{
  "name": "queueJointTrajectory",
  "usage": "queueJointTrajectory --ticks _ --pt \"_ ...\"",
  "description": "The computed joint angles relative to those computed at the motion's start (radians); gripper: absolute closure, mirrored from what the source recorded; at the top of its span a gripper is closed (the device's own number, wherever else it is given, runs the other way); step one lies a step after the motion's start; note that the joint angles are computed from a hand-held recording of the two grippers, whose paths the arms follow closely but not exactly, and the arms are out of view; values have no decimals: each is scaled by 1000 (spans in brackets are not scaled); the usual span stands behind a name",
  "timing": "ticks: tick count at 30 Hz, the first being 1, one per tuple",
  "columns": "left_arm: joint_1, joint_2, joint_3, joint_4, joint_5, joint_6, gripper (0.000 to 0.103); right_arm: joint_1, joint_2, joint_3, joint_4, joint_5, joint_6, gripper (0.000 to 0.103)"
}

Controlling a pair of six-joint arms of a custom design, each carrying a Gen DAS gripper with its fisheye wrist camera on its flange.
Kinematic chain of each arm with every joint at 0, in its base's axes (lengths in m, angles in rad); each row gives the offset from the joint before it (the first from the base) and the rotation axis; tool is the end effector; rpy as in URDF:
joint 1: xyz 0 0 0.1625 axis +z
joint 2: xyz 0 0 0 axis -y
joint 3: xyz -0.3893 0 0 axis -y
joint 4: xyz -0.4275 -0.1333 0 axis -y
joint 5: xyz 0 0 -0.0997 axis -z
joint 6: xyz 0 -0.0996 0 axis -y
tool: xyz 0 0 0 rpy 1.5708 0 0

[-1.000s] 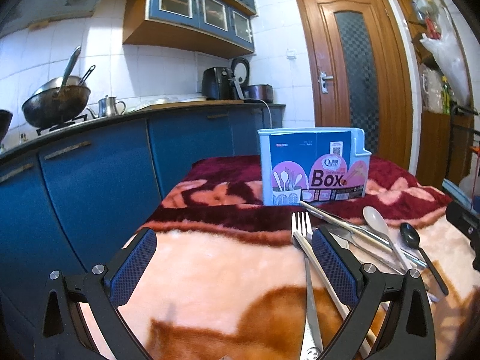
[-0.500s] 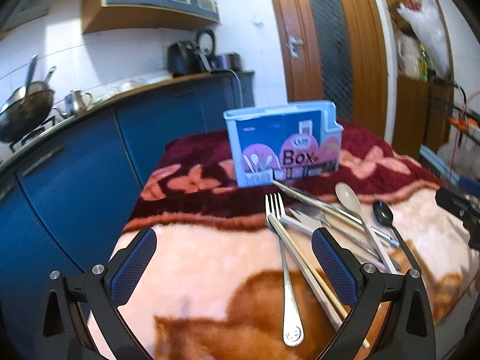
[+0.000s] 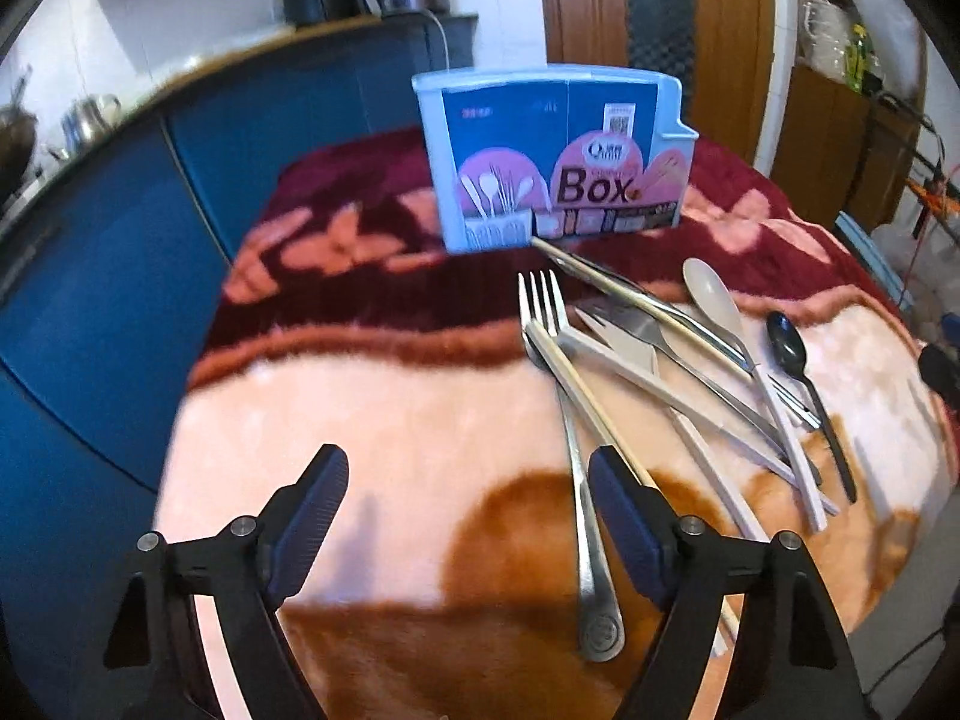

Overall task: Organize utensils
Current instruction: 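Reach the left tool toward a silver fork while the right tool reaches toward the black spoon, then close the left tool on the fork while the right tool closes on the black spoon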

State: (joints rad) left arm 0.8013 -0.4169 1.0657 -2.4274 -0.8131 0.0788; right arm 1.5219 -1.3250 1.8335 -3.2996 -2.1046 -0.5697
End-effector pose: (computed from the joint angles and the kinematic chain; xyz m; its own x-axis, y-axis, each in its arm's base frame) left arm -0.4180 -0.7215 0.0116 -0.5649 0.4577 -0.6866 0.7275 0.6689 -0.1527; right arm 0.0540 -0.5862 0.3962 -0.7134 0.2524 0.6537 -0.4371 0.5689 -0.6966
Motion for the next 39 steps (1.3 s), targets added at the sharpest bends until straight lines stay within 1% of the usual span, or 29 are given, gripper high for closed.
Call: queueJointTrajectory --ticks 2,6,11,14,16,18,19,20,21,22,23,25,27,28,29,31,32,33,36,38,39 --pt "7 7 -24 50 -22 -24 20 4 7 -9 14 -14 -15 0" --pt "10 36 -66 108 5 -26 20 7 12 -24 54 -21 -12 0" --pt "19 59 -114 159 -32 -40 20 12 23 -43 79 -38 -20 0" --pt "22 96 -174 209 -26 -37 20 16 33 -60 100 -53 -28 0" --pt "25 123 -225 244 -28 -33 22 19 41 -79 138 -69 -27 0" --pt "29 151 -291 300 -48 -28 34 22 48 -101 190 -90 -22 0" --pt "33 171 -338 347 -66 -31 37 23 53 -114 222 -104 -18 0" --pt "37 190 -385 391 -83 -40 44 25 58 -131 267 -118 -12 0" --pt "40 209 -428 429 -97 -49 51 25 60 -139 292 -122 -8 3" --pt "42 223 -459 455 -108 -56 53 25 61 -148 322 -126 -3 5" --pt "45 240 -495 483 -118 -66 56 26 66 -165 369 -133 7 9" --pt "50 282 -581 544 -132 -92 58 26 74 -187 427 -144 28 13" --pt "53 320 -656 588 -147 -105 63 28 85 -216 492 -165 53 20" --pt "55 336 -689 607 -153 -107 64 30 90 -228 521 -175 63 22" --pt "55 348 -713 621 -158 -107 67 30 93 -239 550 -179 73 24" --pt "56 364 -744 641 -172 -105 77 30 98 -255 596 -182 90 27" --pt "58 372 -762 655 -186 -108 86 30 101 -264 621 -182 100 28" --pt "59 378 -778 668 -199 -115 90 30 102 -272 645 -181 112 28" --pt "62 378 -783 668 -216 -138 95 30 103 -293 712 -174 152 32" --pt "68 343 -723 622 -236 -150 96 30 102 -305 755 -163 181 35" --pt "70 324 -689 596 -239 -152 97 30 102 -313 780 -157 195 38"
